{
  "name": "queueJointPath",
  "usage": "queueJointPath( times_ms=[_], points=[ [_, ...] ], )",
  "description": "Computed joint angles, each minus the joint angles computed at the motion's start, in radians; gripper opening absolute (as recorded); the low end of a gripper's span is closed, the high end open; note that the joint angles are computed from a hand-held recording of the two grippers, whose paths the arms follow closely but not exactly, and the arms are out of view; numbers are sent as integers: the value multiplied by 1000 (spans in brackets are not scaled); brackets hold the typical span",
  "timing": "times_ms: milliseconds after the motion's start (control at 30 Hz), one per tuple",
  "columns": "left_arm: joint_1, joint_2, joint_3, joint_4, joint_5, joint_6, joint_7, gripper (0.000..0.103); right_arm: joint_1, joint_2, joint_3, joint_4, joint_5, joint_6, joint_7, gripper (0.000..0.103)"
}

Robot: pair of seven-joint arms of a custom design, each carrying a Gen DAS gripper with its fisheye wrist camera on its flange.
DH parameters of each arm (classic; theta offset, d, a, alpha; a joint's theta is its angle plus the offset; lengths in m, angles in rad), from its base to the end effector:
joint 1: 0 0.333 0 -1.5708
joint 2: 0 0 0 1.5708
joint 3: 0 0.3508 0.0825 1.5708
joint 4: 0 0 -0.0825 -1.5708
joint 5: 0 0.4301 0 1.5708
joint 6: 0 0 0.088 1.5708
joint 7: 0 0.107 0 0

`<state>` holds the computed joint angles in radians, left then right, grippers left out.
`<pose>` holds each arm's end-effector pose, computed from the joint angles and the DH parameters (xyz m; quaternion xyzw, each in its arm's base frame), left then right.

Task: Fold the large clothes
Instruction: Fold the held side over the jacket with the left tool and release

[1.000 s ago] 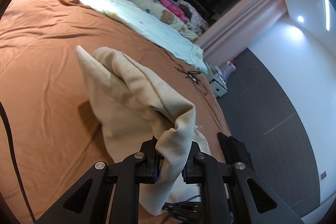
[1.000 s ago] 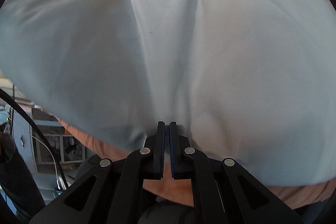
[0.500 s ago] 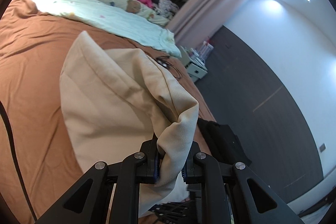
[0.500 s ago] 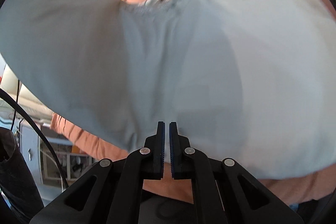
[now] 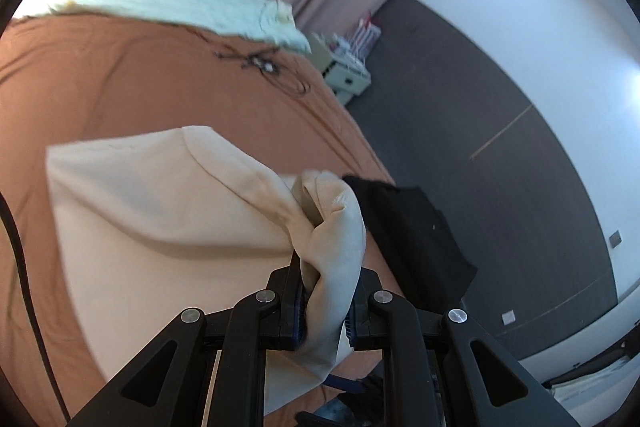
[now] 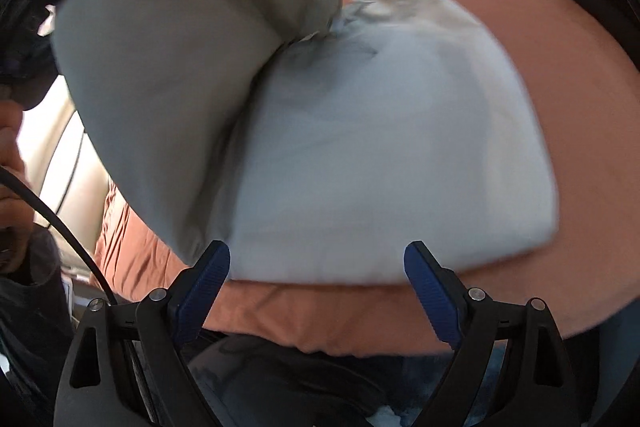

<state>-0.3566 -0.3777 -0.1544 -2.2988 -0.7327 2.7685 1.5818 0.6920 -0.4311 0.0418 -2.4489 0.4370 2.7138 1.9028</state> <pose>0.4587 -0.2354 0.6033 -0.6410 0.6198 -0.4527 0.0019 0.3702 0.3160 0.5460 -0.6815 0.6351 0.0550 0.3595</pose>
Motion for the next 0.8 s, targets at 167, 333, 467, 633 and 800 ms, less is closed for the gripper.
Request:
queueJointPath(
  times_ms=[167,333,467,633,800],
  points=[
    [-25,106,-25,63,-20,-16,10,16,-44,-120,-7,-108,-29,2,74,88],
    [-42,163,-63,90,-15,-72,38,16,-48,-237,-50,-197,-40,30,125,88],
    [-44,200,-84,101,10,-166,42,24,-40,-268,-81,-223,-51,57,158,88],
    [-50,204,-74,102,-88,-229,111,69,0,-309,-120,-252,-34,99,171,88],
    [-21,102,-63,35,-97,-180,115,85,117,-223,-237,-230,5,208,80,88]
  ],
)
